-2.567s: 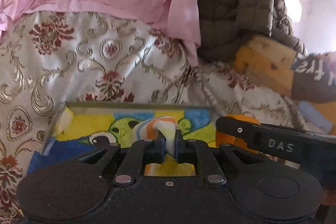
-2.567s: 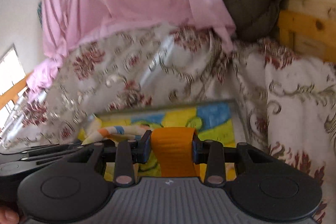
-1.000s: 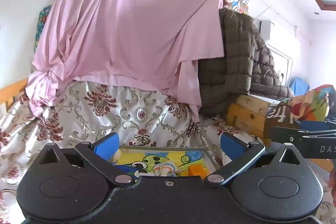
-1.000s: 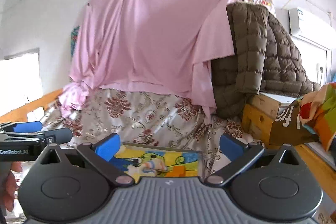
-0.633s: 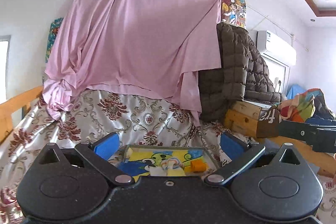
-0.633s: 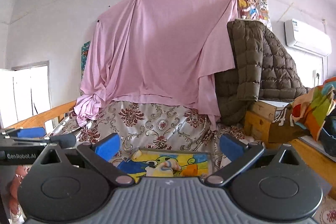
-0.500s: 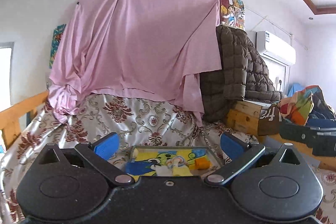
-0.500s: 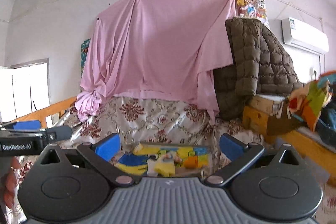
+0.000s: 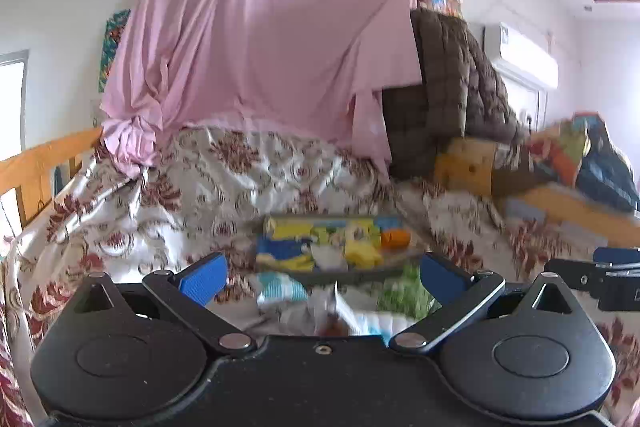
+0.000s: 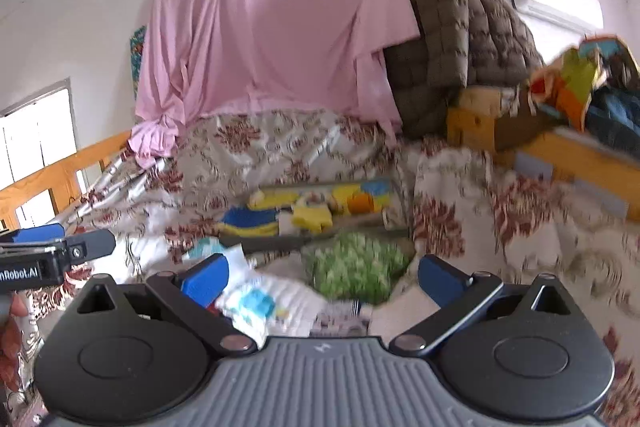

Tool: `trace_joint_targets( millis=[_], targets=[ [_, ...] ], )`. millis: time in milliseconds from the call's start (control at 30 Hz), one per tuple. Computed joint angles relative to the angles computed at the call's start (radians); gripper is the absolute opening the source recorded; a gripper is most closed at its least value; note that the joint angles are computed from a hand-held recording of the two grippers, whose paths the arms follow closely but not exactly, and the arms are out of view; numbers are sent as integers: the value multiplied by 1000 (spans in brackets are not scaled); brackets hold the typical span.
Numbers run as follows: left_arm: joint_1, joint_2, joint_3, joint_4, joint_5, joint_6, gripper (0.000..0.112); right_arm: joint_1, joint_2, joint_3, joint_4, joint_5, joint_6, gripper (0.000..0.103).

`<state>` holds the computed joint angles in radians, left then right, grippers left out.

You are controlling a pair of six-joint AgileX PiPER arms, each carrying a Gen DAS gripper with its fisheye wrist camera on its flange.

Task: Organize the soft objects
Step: 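Open both tools and lift them away from the painted tray, then move both tools back over the remaining pile of soft items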

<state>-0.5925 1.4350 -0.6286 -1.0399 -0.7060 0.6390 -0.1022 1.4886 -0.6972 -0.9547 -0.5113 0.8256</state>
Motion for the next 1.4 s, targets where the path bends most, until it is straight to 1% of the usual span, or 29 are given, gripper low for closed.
trace_joint_targets(
  millis=[167,300,367,467,667,767,867,933,1200,1367,1400],
  targets=[
    [13,44,34,72,35,-53,102,27,56,23,101,27,-92,103],
    [31,85,43,135,79,-85,102,37,112,4,104,60,-93,103],
    [33,105,48,165,91,-94,102,30,140,-12,61,66,-41,103],
    [55,132,51,251,126,-139,102,19,172,-42,-18,68,54,103],
    [83,185,45,378,174,-218,102,25,222,-89,-145,92,185,103],
    [99,214,27,413,205,-236,102,32,266,-155,-355,109,393,103],
    [120,247,-4,429,251,-232,102,40,309,-208,-473,113,510,103],
    [131,264,-16,439,262,-234,102,44,330,-233,-511,111,549,103],
    [184,306,-46,571,291,-337,102,55,404,-322,-680,102,718,103],
    [221,342,-75,728,322,-440,102,75,445,-366,-715,126,740,103],
    [228,351,-82,762,328,-461,102,73,457,-381,-735,116,760,103]
  ],
)
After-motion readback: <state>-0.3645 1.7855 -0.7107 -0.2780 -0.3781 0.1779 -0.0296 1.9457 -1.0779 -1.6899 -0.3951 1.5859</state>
